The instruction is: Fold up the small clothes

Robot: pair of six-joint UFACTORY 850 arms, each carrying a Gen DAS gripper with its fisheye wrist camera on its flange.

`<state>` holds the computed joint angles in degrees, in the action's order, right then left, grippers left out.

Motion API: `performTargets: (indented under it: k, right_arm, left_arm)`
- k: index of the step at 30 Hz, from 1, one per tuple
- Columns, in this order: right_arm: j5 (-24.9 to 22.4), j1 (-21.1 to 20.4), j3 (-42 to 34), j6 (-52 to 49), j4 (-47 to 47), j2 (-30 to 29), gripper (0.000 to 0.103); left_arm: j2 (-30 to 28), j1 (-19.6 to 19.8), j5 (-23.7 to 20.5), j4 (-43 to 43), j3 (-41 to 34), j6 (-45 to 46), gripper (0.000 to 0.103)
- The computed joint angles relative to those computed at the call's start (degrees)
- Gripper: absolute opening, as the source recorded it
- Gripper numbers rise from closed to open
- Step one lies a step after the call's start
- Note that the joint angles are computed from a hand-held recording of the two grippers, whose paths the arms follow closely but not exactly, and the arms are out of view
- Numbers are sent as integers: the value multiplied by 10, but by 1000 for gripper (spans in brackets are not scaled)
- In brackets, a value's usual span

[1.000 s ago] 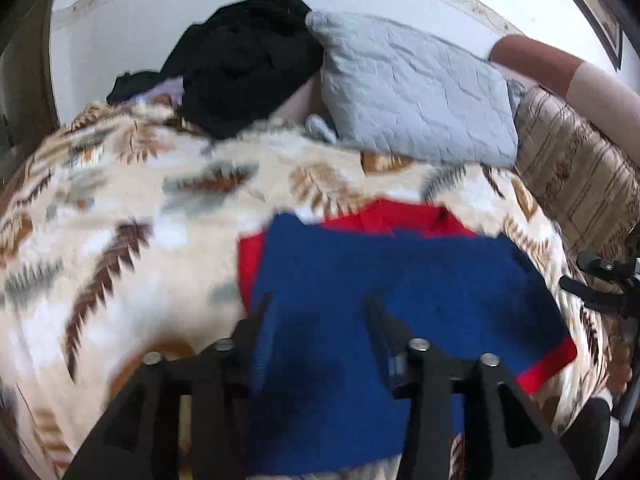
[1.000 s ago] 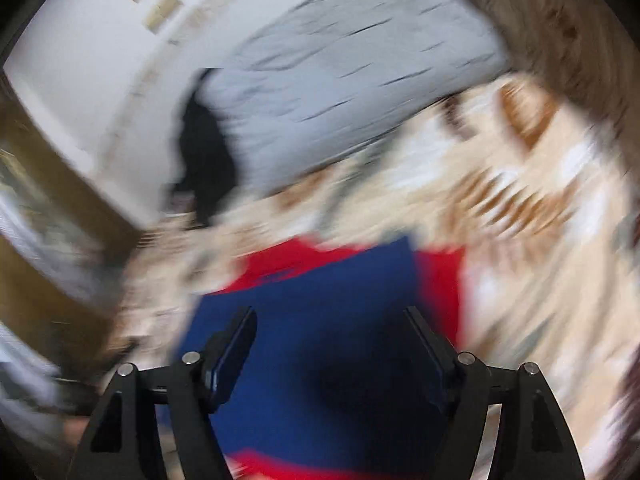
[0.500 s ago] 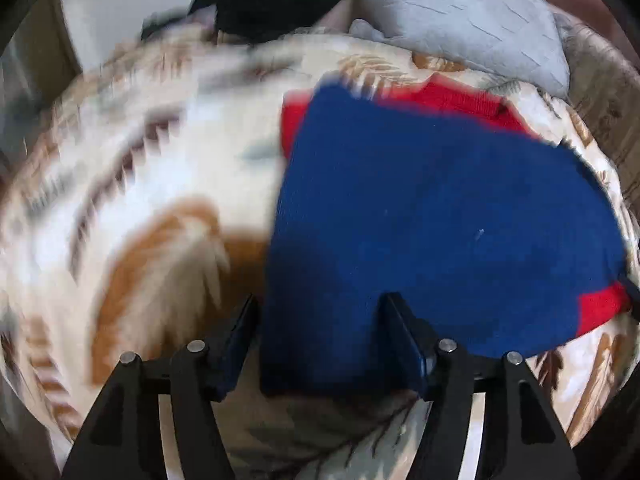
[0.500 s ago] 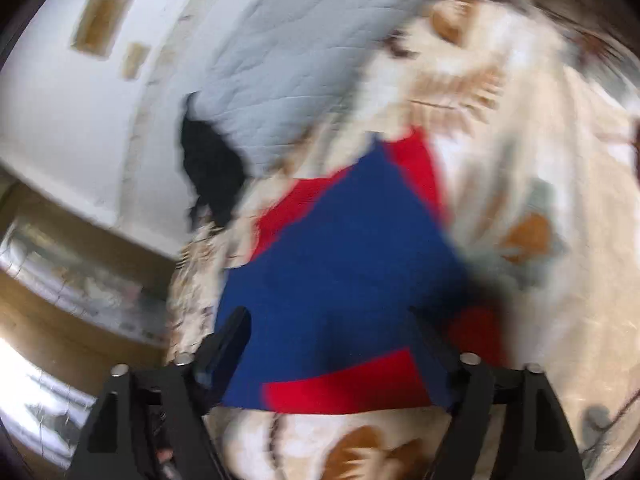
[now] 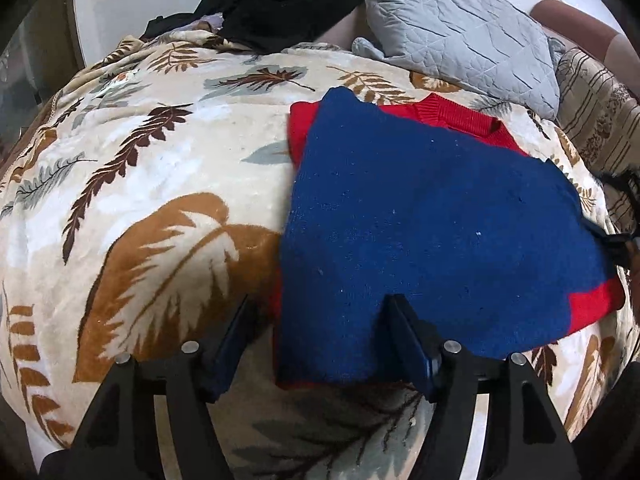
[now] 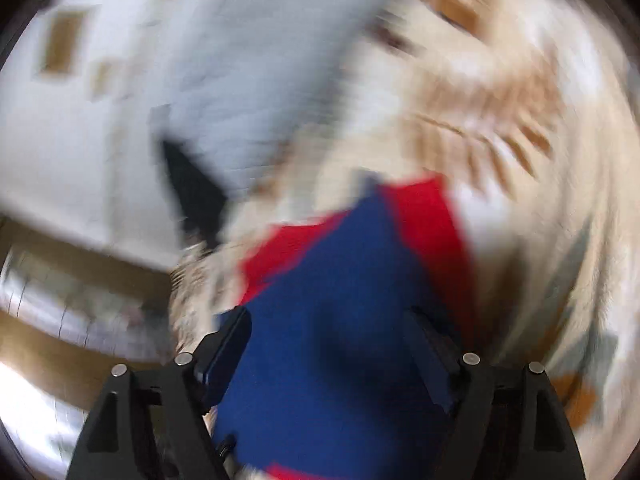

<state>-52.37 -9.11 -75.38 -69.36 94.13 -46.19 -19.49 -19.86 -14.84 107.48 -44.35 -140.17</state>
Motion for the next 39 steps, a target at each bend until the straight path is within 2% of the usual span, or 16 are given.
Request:
performTargets:
  k: [2, 4, 7, 8, 10, 11, 12, 17, 19, 21, 22, 23, 26, 31, 35, 39]
  right_arm:
    - [5, -2, 22, -11, 21, 25, 82]
    - [11, 4, 41, -55, 27, 55, 82]
    - [-17, 12, 34, -68, 3, 60, 82]
    - [-5, 16, 30, -69, -2, 56, 82]
    - [54, 22, 14, -20, -38, 35, 81]
    - [56, 18, 15, -7, -31, 29, 79]
    - [38, 13, 28, -17, -4, 36, 79]
    - [27, 28, 30, -67, -21, 68, 81]
    - [40, 36, -5, -54, -40, 44, 81]
    - [84, 44, -46, 12, -73, 3, 81]
    - [73, 37, -46, 23, -54, -3, 80]
    - [61, 33, -30, 9, -24, 7, 80]
    - [78, 32, 29, -47, -3, 63, 81]
    - [7, 3, 186, -137, 7, 163, 81]
    - [-25, -23, 284, -159, 3, 186, 81]
    - [-41, -28, 298, -161, 42, 160, 81]
  left_arm:
    - [15, -1, -4, -2, 8, -10, 70]
    - [37, -5, -22, 48, 21, -71, 70]
    - [52, -13, -47, 120, 28, -143, 70]
    - [47, -15, -45, 106, 20, -126, 70]
    - [34, -15, -30, 51, 4, -65, 70]
    - [30, -16, -28, 11, -1, -24, 70]
    - [27, -18, -27, -23, -5, 9, 70]
    - [21, -21, -22, -109, -14, 76, 70]
    - [22, -22, -24, -139, -14, 100, 70]
    - [24, -23, -26, -167, -14, 126, 70]
    - [27, -24, -27, -175, -13, 135, 70]
    - [29, -25, -31, -179, -11, 141, 70]
    - [29, -26, -35, -188, -11, 150, 70]
    - [33, -32, -34, -164, -5, 121, 70]
    - [37, -36, -31, -149, -3, 98, 70]
    - [35, -41, -27, -109, -10, 54, 70]
